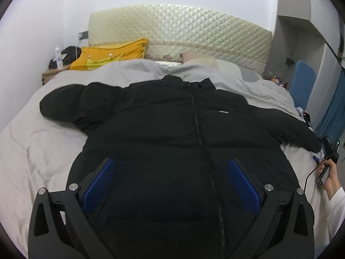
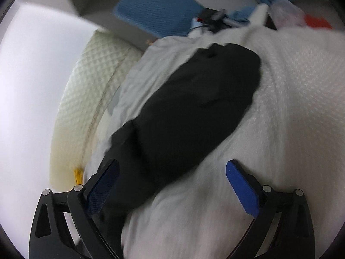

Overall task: Fold large clothes
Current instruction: 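Grasp the jacket sleeve cuff with the right tool and lift it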

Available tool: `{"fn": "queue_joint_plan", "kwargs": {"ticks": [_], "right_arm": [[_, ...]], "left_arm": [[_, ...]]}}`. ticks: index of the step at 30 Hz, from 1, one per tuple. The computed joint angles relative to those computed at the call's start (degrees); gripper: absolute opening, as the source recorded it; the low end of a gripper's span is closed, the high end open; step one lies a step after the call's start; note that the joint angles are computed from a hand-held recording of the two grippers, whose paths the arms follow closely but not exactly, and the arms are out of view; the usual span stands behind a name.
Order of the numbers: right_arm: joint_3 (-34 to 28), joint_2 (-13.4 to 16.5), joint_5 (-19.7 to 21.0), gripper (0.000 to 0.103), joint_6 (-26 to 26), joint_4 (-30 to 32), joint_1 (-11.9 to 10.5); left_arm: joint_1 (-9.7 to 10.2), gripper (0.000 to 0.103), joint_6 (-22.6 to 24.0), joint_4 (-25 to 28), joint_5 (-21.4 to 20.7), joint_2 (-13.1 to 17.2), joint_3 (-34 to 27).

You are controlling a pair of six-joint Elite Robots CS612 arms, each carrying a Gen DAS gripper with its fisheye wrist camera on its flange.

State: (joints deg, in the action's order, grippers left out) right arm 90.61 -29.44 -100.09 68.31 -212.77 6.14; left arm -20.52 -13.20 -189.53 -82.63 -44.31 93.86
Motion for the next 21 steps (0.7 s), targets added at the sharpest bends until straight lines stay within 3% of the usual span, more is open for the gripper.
{"fn": "queue_joint_plan", "kwargs": {"ticks": [4, 9, 11, 17, 21], "right_arm": [[-2.0, 1.7, -5.3, 0.099, 0.6, -3.6, -0.8], [-4.7, 3.2, -8.0, 0.072, -2.3, -3.2, -2.4], [-5.6, 3.6, -8.7, 0.053, -3.4, -1.8, -2.8], [-6.7, 3.5, -9.1, 0.021, -7.8, 1.3, -3.2], [-6.8, 2.5, -11.7, 0.012, -10.3, 3.0, -2.8]], "left_arm": [[0.09, 0.103, -1.5, 1.6, 1.9, 1.3, -1.9], [0.08, 0.103, -2.2, 1.5, 5.1, 2.9, -3.9], [0.02, 0.103, -1.8, 2.1, 6.8, 3.4, -4.6], [0.54, 0.103, -3.1, 5.5, 6.9, 4.5, -6.7], [0.66, 0.103, -2.4, 7.1, 7.3, 5.0, -7.6]]}}
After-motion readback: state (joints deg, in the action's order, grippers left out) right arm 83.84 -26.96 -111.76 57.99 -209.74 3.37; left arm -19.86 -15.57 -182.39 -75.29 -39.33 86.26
